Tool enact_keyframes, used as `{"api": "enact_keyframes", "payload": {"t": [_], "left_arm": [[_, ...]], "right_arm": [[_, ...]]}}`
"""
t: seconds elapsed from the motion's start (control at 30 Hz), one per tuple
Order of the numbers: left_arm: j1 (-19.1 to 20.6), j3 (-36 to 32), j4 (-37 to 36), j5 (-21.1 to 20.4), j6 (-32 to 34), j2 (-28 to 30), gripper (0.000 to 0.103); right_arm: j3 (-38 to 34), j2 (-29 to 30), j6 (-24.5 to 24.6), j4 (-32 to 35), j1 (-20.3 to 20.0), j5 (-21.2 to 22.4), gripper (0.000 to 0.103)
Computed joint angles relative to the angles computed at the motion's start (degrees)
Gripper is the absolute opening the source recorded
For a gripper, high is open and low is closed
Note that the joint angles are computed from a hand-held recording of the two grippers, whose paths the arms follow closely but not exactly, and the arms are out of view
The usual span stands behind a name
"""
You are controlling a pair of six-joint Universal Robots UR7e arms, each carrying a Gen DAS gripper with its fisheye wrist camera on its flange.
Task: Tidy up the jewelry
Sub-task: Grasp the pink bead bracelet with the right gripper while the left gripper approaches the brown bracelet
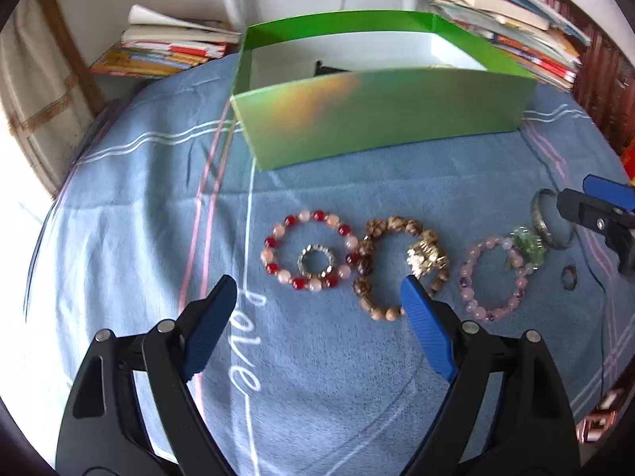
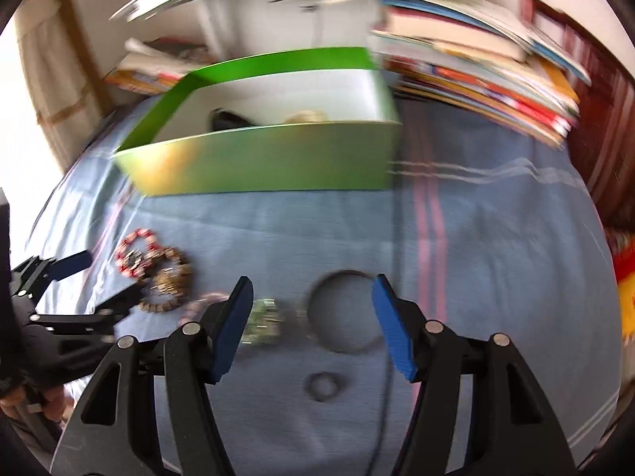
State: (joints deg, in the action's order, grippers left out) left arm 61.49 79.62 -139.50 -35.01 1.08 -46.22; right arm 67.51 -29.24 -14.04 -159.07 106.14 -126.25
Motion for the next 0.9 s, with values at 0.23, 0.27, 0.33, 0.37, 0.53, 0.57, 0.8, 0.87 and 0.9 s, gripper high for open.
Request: {"api": "enact_keyframes", "payload": {"t": [0.23, 0.27, 0.33, 0.37, 0.53, 0.57, 0.8, 0.87, 0.9], "left_arm": [[-0.37, 3.77, -4.9, 2.52, -1.83, -0.83, 0.089], [-0.42, 4.15, -4.72, 2.74, -1.81, -1.17, 0.09], [-0.46, 4.61, -4.91, 2.69, -0.93, -1.54, 0.09], [-0.48, 5.03, -5.13, 2.46, -0.19, -1.87, 0.09], [0.62, 6.25, -1.93, -0.64, -0.97, -3.94, 0.092], [1.23, 5.94, -0.48, -2.51, -2.34, -4.61, 0.092], [2.96, 3.93, 4.19, -4.51, -7.29, -6.0, 0.09], [3.02, 3.47, 4.42, -5.43, -7.2, -6.11, 0.088], [3.04, 3.28, 4.37, -6.12, -6.89, -6.17, 0.086]], "right_arm": [[-6.96, 5.28, -6.44, 6.65, 2.08, -5.15, 0.062], [-7.32, 5.71, -6.68, 6.83, 2.11, -5.35, 0.062], [-7.87, 6.06, -5.68, 7.92, 2.08, -4.71, 0.062], [-8.24, 6.38, -5.22, 8.25, 2.08, -4.7, 0.062], [-9.31, 7.78, -3.51, 9.66, 2.21, -7.94, 0.062], [-9.34, 7.84, -3.27, 9.51, 2.2, -8.97, 0.062], [-7.59, 6.11, -1.28, 8.69, 1.72, -8.59, 0.062], [-6.98, 5.72, -1.84, 8.55, 1.75, -7.1, 0.062], [-6.93, 5.8, -2.28, 8.72, 1.86, -6.58, 0.062]]}}
